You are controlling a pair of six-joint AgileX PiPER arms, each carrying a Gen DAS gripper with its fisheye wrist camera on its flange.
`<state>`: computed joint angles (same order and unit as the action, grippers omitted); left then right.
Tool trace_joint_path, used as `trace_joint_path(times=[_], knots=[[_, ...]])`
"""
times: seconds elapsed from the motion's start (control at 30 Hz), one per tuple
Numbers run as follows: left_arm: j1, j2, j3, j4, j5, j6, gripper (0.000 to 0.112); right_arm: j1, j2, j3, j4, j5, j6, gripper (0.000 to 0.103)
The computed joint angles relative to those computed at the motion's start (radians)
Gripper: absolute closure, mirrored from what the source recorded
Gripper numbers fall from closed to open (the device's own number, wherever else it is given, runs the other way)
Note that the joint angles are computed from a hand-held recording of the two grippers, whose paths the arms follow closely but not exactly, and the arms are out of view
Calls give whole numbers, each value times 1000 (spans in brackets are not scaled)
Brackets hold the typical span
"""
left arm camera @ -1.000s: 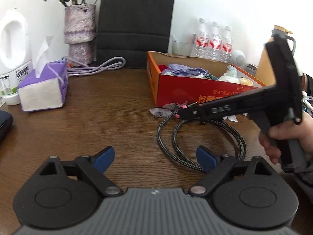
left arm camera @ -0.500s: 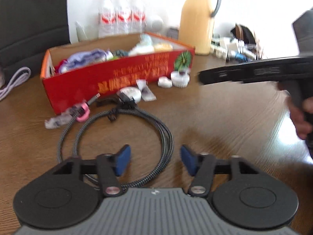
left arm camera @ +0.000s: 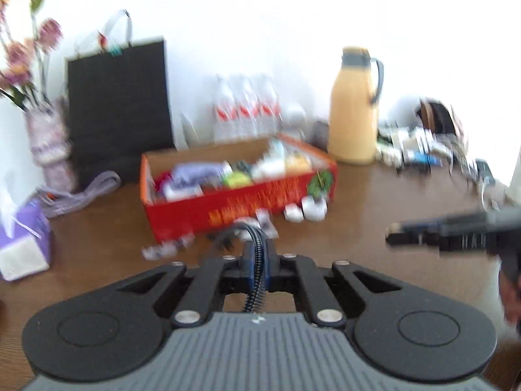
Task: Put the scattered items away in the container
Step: 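Carry the cable and yellow block into the box and open both tools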
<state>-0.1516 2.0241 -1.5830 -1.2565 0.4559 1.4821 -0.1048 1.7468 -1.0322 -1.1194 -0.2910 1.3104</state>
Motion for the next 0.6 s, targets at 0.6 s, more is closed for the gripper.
trace_joint_path(times=[0.6], knots=[[30, -162, 61, -323, 64, 116, 107, 65, -201, 107, 301, 28, -315, 74]])
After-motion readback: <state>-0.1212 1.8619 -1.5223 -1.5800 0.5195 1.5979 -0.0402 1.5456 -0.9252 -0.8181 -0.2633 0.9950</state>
